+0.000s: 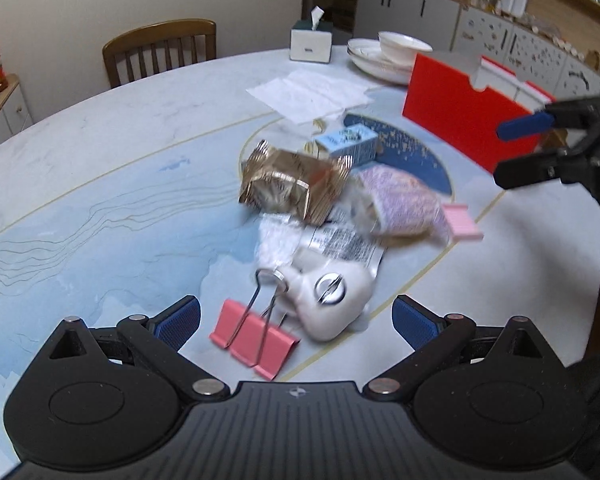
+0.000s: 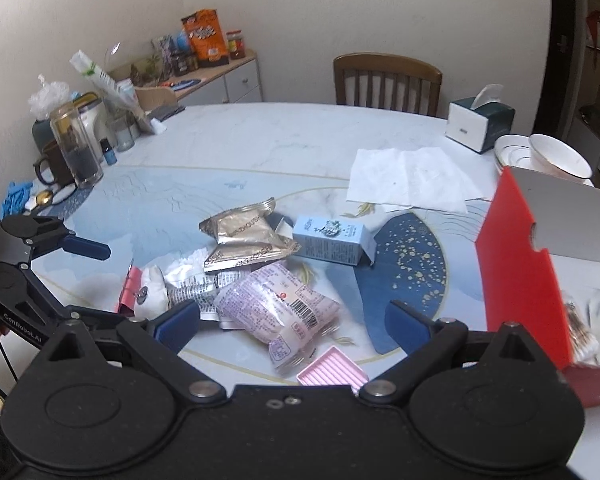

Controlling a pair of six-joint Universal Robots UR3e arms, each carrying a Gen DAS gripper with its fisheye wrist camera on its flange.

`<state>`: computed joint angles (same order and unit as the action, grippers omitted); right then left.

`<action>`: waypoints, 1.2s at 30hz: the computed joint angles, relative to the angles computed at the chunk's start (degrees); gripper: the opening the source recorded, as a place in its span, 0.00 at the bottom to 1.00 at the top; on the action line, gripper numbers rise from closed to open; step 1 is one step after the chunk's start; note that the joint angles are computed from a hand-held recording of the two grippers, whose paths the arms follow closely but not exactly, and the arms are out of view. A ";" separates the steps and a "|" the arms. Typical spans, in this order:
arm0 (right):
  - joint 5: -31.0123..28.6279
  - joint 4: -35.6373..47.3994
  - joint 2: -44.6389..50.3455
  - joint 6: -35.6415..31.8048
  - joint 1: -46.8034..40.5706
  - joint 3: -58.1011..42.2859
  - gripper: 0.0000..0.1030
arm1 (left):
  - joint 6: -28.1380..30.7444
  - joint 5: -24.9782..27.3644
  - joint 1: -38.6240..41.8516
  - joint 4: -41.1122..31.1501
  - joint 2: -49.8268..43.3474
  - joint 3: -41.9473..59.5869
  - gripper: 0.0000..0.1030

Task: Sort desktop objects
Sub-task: 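Withdraw both tools from the box back toward the cluttered table, then grasp the pink binder clip with the left tool while the right tool grasps the purple snack bag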

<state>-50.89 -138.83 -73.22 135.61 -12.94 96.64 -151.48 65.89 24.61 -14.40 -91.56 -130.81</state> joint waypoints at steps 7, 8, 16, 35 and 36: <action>-2.79 1.83 5.05 -2.74 3.17 -5.31 0.96 | 3.82 1.64 1.93 3.96 -4.69 -0.34 0.99; -3.00 2.04 5.92 -3.39 3.61 -6.23 0.96 | 4.49 1.34 2.48 3.88 -5.14 -0.29 0.99; -5.02 11.52 13.97 -10.74 6.73 -18.00 0.96 | 10.31 -2.61 5.93 0.56 -6.67 0.28 0.99; -8.82 15.16 20.98 -16.54 10.20 -26.49 0.83 | 13.65 -6.92 7.76 -0.14 -8.55 1.02 0.80; -8.88 14.95 21.00 -16.34 10.23 -26.53 0.81 | 13.48 -6.90 7.76 0.37 -8.56 0.80 0.77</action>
